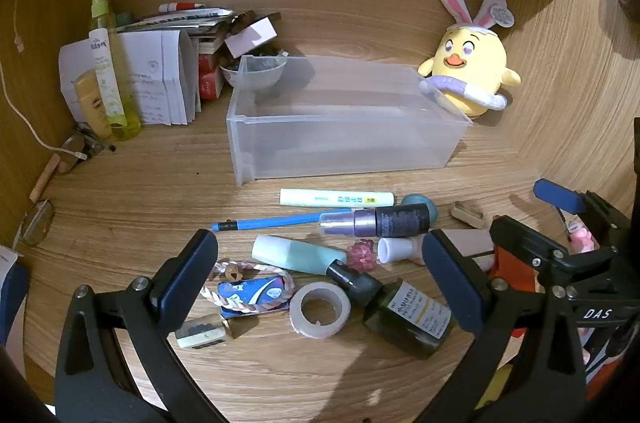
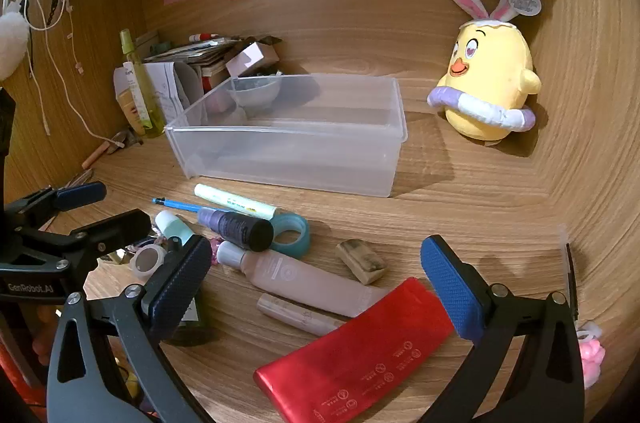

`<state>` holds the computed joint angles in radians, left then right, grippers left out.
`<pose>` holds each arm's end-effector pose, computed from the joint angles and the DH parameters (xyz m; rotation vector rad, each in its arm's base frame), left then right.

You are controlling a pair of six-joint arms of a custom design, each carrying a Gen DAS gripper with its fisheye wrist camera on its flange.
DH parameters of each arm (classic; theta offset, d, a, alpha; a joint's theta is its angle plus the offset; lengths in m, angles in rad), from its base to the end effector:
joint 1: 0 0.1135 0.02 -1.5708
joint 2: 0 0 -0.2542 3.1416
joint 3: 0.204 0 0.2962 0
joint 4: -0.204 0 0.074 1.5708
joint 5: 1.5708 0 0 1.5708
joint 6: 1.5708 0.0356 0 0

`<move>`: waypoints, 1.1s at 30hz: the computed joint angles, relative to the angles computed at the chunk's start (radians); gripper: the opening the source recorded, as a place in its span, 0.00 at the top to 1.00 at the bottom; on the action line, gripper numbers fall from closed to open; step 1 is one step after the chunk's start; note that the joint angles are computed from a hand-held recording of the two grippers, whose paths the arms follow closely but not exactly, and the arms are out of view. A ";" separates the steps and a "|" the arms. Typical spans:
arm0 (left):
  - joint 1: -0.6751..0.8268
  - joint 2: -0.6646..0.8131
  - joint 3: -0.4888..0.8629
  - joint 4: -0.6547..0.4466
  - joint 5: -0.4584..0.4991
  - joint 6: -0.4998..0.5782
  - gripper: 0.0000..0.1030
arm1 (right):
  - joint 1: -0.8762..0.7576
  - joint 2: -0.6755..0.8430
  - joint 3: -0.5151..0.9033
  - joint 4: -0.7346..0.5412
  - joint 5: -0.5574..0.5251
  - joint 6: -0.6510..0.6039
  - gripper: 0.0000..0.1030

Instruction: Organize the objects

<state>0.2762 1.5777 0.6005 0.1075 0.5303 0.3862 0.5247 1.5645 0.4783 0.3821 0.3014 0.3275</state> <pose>0.2948 0.0648 0.0808 0.3545 2.2839 -0.3171 0.2554 0.1356 0.0691 -0.0637 2.2389 0.1183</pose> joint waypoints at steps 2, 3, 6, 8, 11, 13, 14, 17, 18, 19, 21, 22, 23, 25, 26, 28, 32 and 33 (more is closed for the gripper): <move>-0.001 -0.002 -0.004 0.002 0.002 0.001 0.00 | 0.000 0.004 0.003 -0.001 -0.002 0.001 0.00; -0.004 -0.005 -0.006 0.004 0.000 0.000 0.00 | 0.001 0.005 0.003 0.000 -0.002 0.002 0.00; -0.004 -0.006 -0.007 0.003 0.004 0.003 0.00 | 0.000 0.011 0.006 -0.003 -0.007 0.004 0.00; -0.005 -0.006 -0.005 -0.001 0.004 0.005 0.00 | -0.001 0.010 0.006 -0.006 -0.010 0.005 0.00; -0.005 -0.004 0.000 -0.008 0.007 0.006 0.00 | -0.005 0.007 0.007 -0.009 -0.013 0.002 0.00; -0.004 -0.005 0.001 -0.011 0.009 0.007 0.00 | -0.005 0.007 0.007 -0.009 -0.013 0.001 0.00; -0.004 -0.006 0.001 -0.011 0.009 0.007 0.00 | -0.005 0.006 0.007 -0.009 -0.013 0.000 0.00; -0.006 -0.006 -0.001 -0.010 0.008 0.006 0.00 | -0.004 0.009 0.009 -0.009 -0.011 0.002 0.00; -0.007 -0.006 -0.001 -0.011 0.008 0.006 0.00 | -0.004 0.009 0.009 -0.010 -0.011 0.002 0.00; -0.008 -0.006 -0.001 -0.011 0.007 0.005 0.00 | -0.004 0.009 0.011 -0.014 -0.012 0.003 0.00; -0.009 -0.006 -0.002 -0.010 0.007 0.005 0.00 | -0.004 0.010 0.013 -0.016 -0.012 0.003 0.00; -0.009 -0.006 -0.003 -0.010 0.007 0.005 0.00 | -0.003 0.011 0.013 -0.015 -0.009 0.004 0.00; -0.010 -0.005 -0.005 -0.007 0.007 0.006 0.00 | -0.002 0.011 0.013 -0.016 -0.006 0.004 0.00; -0.012 -0.005 -0.007 -0.005 0.007 0.007 0.00 | -0.003 0.010 0.011 -0.013 -0.008 0.000 0.00; -0.012 -0.005 -0.008 -0.005 0.007 0.008 0.00 | -0.002 0.011 0.011 -0.012 -0.008 0.002 0.00; -0.013 -0.004 -0.008 -0.005 0.008 0.009 0.00 | -0.001 0.011 0.010 -0.011 -0.007 0.001 0.00; -0.015 -0.003 -0.007 -0.005 0.009 0.008 0.00 | -0.003 0.011 0.011 -0.012 -0.010 -0.001 0.00; -0.016 -0.002 -0.005 -0.006 0.009 0.008 0.00 | -0.004 0.011 0.011 -0.012 -0.011 -0.002 0.00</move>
